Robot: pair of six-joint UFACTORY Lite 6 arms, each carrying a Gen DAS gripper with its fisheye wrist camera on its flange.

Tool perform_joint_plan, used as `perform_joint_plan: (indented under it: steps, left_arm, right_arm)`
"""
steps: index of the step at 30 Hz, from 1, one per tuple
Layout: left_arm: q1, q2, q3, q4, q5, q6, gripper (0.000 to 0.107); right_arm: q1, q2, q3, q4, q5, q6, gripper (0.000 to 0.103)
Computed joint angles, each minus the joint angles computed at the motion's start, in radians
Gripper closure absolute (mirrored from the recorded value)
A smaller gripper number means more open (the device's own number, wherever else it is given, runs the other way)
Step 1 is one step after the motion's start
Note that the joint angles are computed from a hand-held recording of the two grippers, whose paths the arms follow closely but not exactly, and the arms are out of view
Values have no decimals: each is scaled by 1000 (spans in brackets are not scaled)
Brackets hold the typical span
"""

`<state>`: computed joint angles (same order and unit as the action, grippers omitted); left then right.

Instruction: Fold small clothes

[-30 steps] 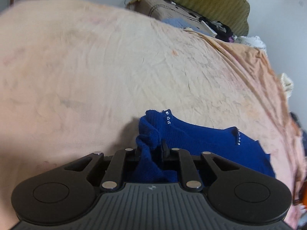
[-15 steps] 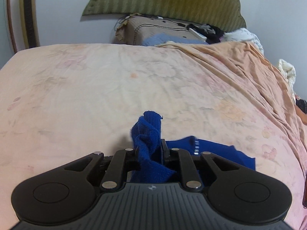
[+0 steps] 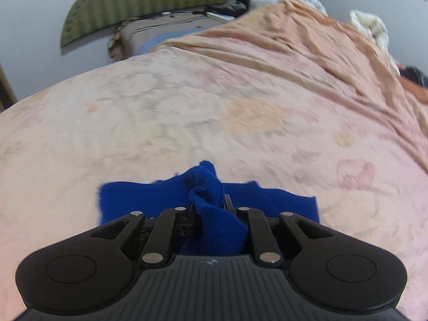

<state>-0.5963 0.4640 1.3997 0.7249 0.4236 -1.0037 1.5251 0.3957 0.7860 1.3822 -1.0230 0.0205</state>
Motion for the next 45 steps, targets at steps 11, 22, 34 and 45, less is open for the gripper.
perform_joint_plan:
  steps: [11,22,34,45]
  left_arm:
    - [-125,159,168,132,35,-57,94]
    - [-17,-91,-41,403,-84,-489,21]
    - [-265,-579,-782,810,247,-766,20]
    - [51,-709,-891,985,-21,-912,20]
  right_arm:
    - [-99,-50,-209,-288,52,506,84]
    - [-105,-111,-376,-473,-44,832,65]
    - [-36,-104,-530,-493,-156,1096,93]
    - [-410,-558,-592,-605,182,487,49]
